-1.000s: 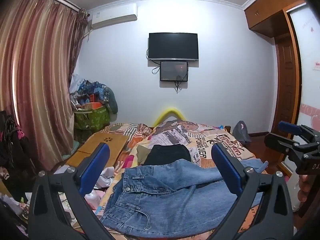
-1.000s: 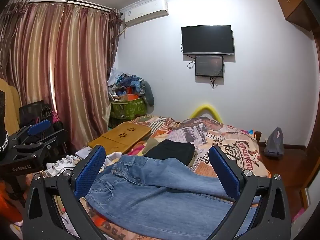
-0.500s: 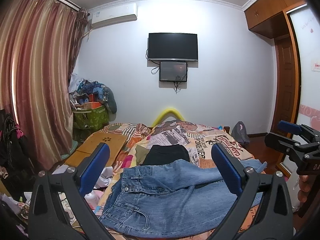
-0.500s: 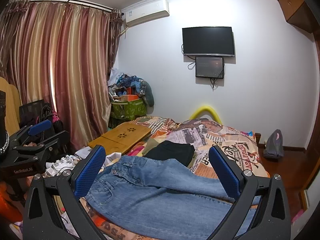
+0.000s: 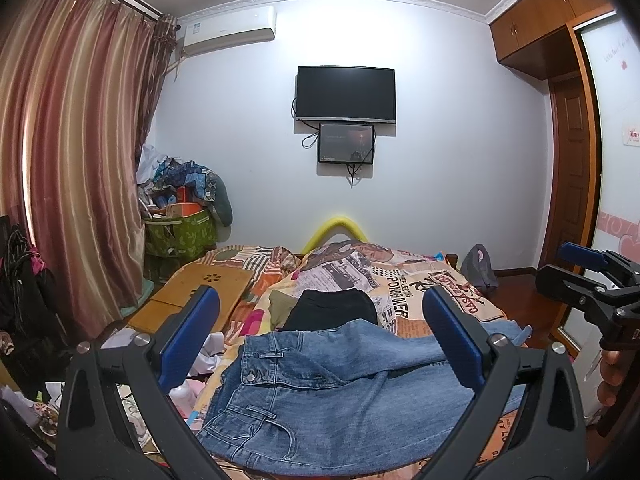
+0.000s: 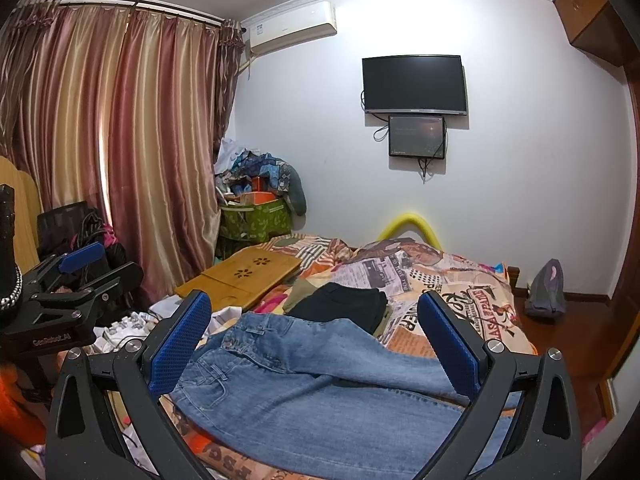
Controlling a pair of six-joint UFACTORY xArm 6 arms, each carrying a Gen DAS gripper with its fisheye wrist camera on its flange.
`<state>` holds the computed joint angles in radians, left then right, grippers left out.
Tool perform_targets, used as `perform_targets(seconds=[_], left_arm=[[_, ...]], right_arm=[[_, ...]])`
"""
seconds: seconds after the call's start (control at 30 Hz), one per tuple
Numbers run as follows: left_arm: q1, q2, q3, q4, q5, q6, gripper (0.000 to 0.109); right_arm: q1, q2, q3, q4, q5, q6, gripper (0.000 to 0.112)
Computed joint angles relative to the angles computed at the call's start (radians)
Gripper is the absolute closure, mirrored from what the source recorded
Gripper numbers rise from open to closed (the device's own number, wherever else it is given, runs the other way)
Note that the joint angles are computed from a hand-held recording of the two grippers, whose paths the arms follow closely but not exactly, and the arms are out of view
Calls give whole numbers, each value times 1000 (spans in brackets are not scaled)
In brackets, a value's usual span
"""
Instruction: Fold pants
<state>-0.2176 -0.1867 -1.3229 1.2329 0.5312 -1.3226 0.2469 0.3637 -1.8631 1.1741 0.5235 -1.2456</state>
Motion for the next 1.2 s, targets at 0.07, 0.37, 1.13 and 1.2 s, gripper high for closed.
perform_targets(seconds=[0.07,0.37,1.13,1.2], left_arm=[[-2,1,-1,5,2,-5,6],[3,-8,7,-3,-12,-3,6],[12,-16,13,-23,-36,11,6],[12,-16,13,-21,-36,9,6]], right_arm=[[0,0,0,0,-1,0,10],[-5,-16,28,16,-19,-4,10],[-6,-45,73,48,-38,-30,10],[-5,-45,73,45,-38,-26,10]])
